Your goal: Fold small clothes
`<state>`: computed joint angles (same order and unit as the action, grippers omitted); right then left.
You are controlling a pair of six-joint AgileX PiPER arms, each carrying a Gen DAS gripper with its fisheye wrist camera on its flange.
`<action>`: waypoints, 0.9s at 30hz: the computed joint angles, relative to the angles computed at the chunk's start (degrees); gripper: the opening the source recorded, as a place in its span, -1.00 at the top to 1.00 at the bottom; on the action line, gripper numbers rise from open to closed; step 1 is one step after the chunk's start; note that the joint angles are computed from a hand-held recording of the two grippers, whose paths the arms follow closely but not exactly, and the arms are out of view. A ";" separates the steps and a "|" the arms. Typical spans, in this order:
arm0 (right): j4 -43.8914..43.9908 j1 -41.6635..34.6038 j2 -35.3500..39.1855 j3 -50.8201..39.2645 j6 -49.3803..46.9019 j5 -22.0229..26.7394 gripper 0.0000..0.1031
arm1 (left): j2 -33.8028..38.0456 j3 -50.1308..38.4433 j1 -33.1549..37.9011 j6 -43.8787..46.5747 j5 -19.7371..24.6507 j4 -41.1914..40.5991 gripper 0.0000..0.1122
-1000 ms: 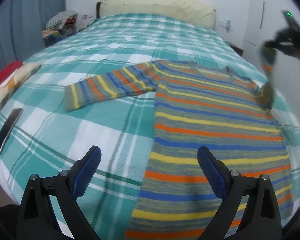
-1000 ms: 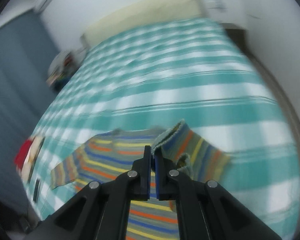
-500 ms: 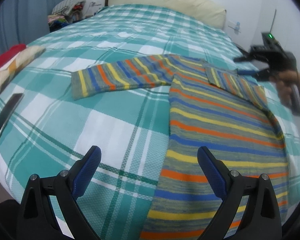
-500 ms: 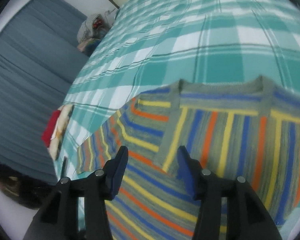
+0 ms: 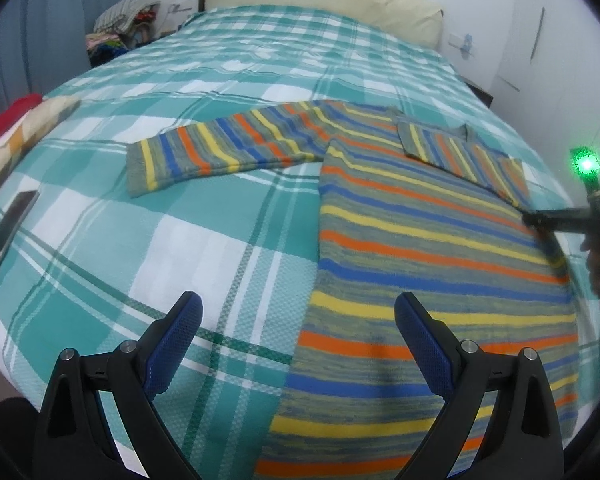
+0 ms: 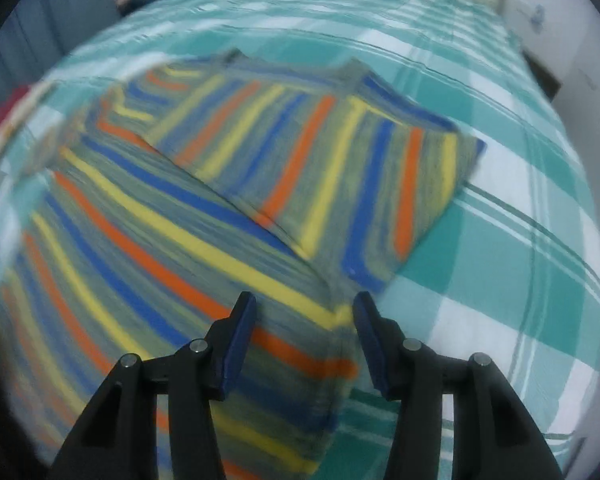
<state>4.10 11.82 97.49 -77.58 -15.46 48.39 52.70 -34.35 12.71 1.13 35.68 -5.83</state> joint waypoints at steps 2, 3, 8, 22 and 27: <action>-1.07 -3.10 -0.43 3.35 5.26 -4.94 0.66 | -0.77 0.65 -2.24 -4.81 -0.85 5.12 -0.74; 1.25 -5.47 -0.96 5.28 5.04 -6.81 0.67 | -1.17 0.94 -3.06 -6.84 -1.05 7.42 -0.74; 2.30 -7.84 -2.59 9.43 3.12 -10.48 0.67 | 0.82 0.55 -1.31 -4.38 -0.97 5.68 -0.74; 18.61 -14.18 -25.16 24.39 -10.11 -7.11 -0.36 | 24.04 -24.08 36.86 35.69 19.47 -27.97 -0.79; 28.65 -13.98 -39.20 35.38 -17.25 -7.16 -0.39 | 46.26 -45.39 34.05 26.29 22.31 -18.84 -0.75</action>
